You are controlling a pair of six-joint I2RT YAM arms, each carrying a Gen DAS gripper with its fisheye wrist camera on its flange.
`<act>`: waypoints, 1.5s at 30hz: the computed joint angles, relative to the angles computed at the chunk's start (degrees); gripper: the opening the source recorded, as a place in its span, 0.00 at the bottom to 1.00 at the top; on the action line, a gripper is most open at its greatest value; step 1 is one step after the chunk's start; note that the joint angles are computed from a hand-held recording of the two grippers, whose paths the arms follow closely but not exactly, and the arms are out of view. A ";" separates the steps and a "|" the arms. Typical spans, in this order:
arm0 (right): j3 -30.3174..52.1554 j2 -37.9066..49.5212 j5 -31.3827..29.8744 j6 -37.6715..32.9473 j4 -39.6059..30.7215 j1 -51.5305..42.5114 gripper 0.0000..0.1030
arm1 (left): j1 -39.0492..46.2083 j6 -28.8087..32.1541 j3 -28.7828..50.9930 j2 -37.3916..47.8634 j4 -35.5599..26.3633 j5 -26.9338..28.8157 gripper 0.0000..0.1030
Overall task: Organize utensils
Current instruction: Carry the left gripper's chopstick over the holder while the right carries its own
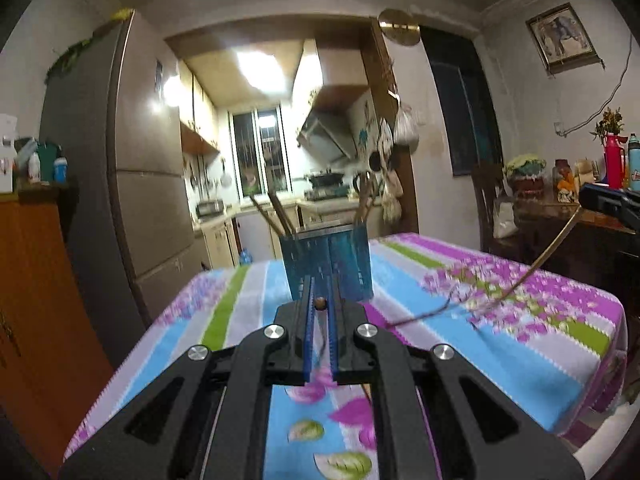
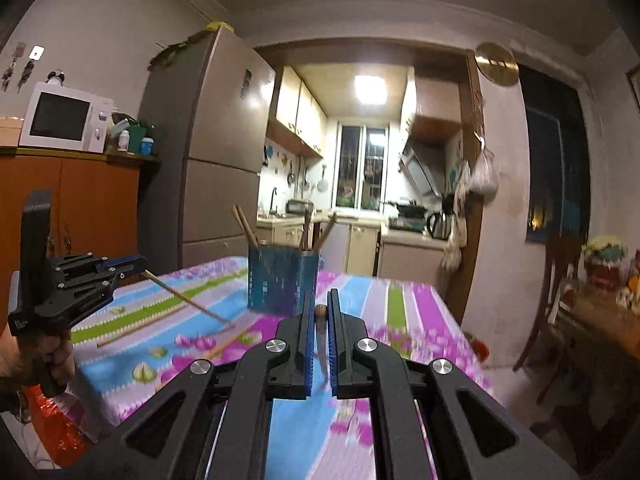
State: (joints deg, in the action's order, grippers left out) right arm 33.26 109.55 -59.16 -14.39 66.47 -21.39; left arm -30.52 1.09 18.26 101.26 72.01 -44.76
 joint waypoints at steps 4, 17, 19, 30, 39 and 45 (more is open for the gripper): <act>3.79 -1.91 0.26 1.54 -3.66 1.66 0.07 | 1.27 3.87 1.77 -1.06 1.72 0.76 0.04; 16.19 -1.58 3.33 1.67 -15.83 6.99 0.07 | 8.24 4.94 9.11 0.64 -1.07 7.36 0.04; 17.99 -1.01 3.57 1.94 -17.36 7.53 0.07 | 8.39 5.36 9.25 0.64 -1.23 7.73 0.04; 28.35 -0.93 5.61 1.70 -28.78 10.74 0.07 | 12.91 4.53 13.13 -7.52 -14.54 14.69 0.04; 47.68 1.02 7.97 1.08 -50.62 14.26 0.07 | 19.34 3.72 24.51 -16.63 -34.46 23.14 0.04; 59.77 3.24 9.28 0.95 -61.58 16.50 0.07 | 20.07 4.24 31.87 -16.65 -40.44 24.55 0.04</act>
